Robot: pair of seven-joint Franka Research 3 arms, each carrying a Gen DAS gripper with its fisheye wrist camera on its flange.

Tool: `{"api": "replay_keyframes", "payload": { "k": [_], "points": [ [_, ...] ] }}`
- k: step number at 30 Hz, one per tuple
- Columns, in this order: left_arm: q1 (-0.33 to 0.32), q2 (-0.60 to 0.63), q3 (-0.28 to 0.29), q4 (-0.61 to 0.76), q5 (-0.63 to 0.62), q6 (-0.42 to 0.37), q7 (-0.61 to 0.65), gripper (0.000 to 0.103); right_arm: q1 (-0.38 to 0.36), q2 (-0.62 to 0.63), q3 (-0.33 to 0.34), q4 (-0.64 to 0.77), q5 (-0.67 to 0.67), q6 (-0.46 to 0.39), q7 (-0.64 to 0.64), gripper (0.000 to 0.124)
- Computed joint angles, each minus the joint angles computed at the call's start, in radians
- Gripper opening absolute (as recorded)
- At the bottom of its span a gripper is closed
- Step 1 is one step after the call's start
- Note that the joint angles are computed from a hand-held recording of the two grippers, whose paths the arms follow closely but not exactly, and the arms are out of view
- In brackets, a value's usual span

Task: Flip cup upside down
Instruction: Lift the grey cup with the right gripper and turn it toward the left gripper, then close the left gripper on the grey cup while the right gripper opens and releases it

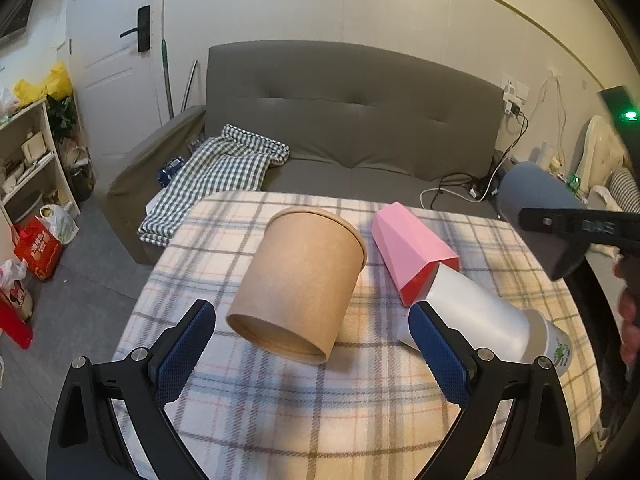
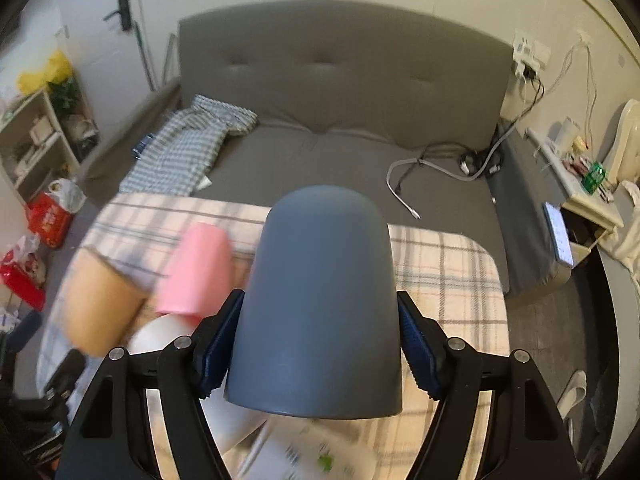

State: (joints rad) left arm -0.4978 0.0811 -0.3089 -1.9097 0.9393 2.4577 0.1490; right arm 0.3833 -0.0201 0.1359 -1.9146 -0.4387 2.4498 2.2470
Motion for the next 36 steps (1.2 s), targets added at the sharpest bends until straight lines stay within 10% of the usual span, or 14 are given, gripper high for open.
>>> {"api": "replay_keyframes", "payload": {
  "k": [15,36],
  "points": [
    [0.049,-0.183,-0.051,-0.179,-0.024,-0.036,-0.023,0.1,0.071,-0.147,0.163,-0.276,0.041,0.119,0.158,0.073],
    [0.023,-0.153,-0.084,-0.172,-0.101,-0.128,0.049,0.1,0.098,-0.161,0.124,-0.337,0.066,0.122,0.17,0.088]
  ]
}}
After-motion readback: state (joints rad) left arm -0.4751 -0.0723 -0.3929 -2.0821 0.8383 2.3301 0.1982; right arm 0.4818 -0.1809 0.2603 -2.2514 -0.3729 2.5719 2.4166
